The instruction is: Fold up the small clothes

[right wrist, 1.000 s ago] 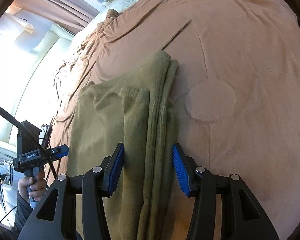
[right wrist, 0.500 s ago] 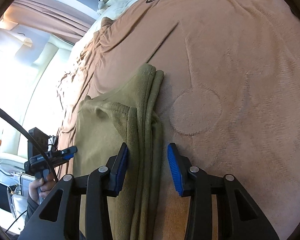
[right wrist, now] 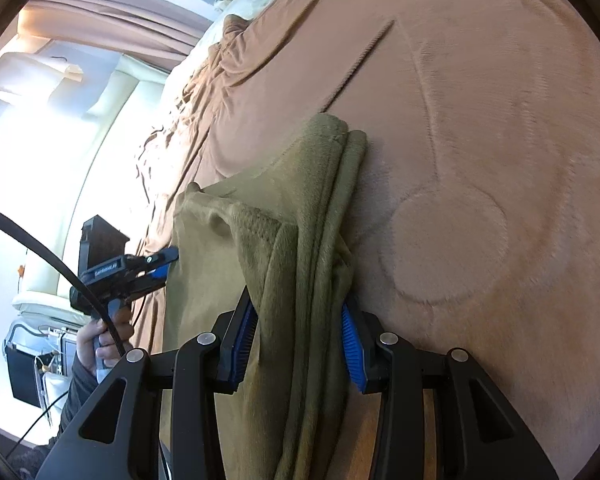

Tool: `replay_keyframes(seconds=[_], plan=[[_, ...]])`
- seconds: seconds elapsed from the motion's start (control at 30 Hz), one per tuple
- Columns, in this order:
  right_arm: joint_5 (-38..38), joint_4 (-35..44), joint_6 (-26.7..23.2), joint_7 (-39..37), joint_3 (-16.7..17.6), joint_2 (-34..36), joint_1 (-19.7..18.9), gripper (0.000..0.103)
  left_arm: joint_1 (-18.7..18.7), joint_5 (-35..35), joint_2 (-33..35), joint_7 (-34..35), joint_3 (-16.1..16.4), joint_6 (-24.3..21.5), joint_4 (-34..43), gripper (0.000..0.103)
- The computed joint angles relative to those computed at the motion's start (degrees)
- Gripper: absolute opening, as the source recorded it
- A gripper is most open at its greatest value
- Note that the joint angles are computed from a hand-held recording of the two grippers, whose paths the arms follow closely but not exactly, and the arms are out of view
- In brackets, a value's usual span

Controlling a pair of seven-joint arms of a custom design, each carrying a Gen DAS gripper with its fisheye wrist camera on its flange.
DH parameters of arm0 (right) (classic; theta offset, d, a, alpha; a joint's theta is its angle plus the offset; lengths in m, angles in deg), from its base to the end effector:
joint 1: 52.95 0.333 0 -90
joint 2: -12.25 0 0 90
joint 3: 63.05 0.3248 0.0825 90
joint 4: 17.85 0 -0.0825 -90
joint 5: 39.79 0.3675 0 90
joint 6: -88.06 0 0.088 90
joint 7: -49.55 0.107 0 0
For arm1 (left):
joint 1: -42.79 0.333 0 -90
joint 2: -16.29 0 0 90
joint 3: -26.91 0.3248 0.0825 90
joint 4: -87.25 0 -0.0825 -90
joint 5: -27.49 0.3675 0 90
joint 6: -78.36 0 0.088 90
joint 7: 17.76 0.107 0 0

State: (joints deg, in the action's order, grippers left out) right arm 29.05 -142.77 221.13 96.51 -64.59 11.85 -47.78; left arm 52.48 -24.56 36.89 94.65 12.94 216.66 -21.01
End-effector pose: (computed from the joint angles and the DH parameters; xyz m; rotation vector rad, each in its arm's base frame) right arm 0.5371 0.0509 0.4349 -1.5850 1.5828 0.3319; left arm 0.6336 -0.0400 0.3587 2.0793 -1.6763 0.9422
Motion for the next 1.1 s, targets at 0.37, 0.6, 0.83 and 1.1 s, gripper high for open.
replay_keyframes(seconds=[0.37, 0.6, 0.83, 1.1], plan=[[-1.1, 3.3, 0.3, -1.1, 0.8, 3.2, -0.4, 0.023, 0.4, 1.6, 3.9, -1.4, -1.5, 0.0, 4.6, 0.020], [-2.4, 1.3, 3.2, -0.8, 1.4, 0.1, 0.9, 0.015, 1.2, -2.2, 0.2, 2.4, -2.0, 0.9, 1.8, 0.009], [-2.8, -1.5, 6.3, -0.9, 1.4, -4.8, 3.2, 0.014, 0.2, -7.2, -4.8, 6.9, -0.4, -0.1, -1.1, 0.008], [-2.4, -6.3, 10.4, -2.0, 0.9, -11.6, 6.5, 0.014, -2.4, -12.3, -13.0, 11.1, 3.2, -0.6, -6.8, 0.008]])
